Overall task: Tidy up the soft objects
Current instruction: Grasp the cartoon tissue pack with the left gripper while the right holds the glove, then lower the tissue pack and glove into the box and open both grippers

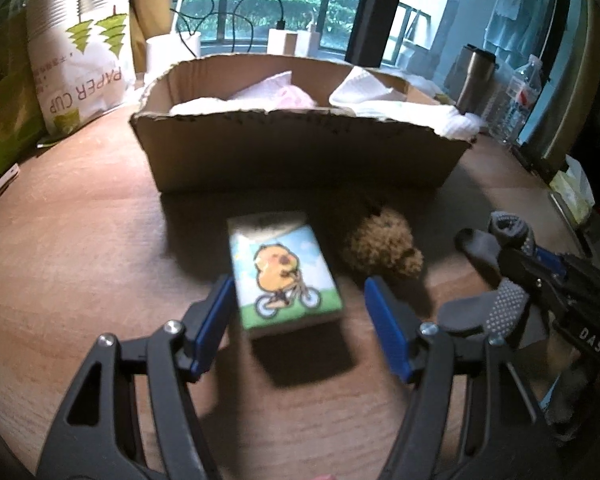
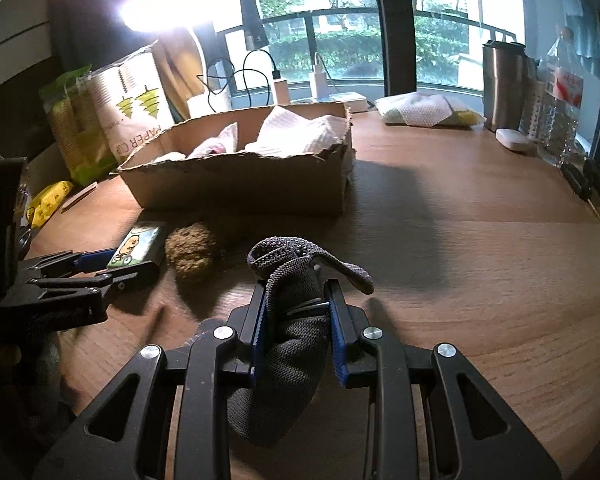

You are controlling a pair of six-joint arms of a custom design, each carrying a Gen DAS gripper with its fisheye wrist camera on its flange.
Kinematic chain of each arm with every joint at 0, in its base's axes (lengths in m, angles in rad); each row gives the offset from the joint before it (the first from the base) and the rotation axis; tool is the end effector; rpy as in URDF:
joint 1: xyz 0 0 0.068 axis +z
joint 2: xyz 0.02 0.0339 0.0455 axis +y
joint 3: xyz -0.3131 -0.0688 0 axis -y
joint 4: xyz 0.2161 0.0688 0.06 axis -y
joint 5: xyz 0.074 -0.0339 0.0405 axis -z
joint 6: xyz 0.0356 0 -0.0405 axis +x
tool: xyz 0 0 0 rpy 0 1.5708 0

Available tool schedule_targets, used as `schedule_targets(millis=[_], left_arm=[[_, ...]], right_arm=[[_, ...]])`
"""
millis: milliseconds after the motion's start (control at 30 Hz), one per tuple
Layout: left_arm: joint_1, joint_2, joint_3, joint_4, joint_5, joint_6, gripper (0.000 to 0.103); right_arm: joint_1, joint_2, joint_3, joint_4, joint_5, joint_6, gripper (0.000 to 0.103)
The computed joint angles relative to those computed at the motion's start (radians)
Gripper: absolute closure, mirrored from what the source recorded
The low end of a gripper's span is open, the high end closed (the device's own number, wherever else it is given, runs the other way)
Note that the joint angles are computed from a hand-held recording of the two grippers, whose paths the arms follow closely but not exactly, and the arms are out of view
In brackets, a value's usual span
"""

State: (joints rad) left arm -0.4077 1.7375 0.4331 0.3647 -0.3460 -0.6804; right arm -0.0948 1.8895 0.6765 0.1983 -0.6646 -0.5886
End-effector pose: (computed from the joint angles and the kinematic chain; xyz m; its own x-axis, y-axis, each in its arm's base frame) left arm 0.2344 -0.0881 0.1428 -0.6952 -0.3444 -0.6309 -0.3191 0.9344 -0.1583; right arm 0.3046 -0.0069 0.1428 -0.5647 -0.3853 -0.7299 -0.6770 0.7220 0.1426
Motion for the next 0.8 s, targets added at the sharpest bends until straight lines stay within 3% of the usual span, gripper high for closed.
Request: schedule_targets(millis=[267,333,367,600,800], left_arm=[[0.001,0.022,0.032,-0.026,-0.017,0.029,0.036],[-0.003,0.019,0.022,-0.008,-0.015,0.035,0.051],[-0.005,0.017,0.017,-0.003,-0.012,0.038,0.054],[-0.055,-0.050,-0.041,0.055,-0.034,0.054,0.055],[-0.070,-0.145,-0.065,0.031,-0.048,0.055,0.055]], right_arm=[[0.005,0.026,0.031,-0.015,0.007,0.010,0.074],[0.005,0.025,0.030,-0.013,0.010,0.009,0.074],[0.006,0.024,0.029,-0.014,0.011,0.009,0.074],[0.025,-0.032,-0.001,-0.017,0.017,0.003,0.074],[0.051,-0.093,-0.014,-0.035,0.023,0.006,0.074]])
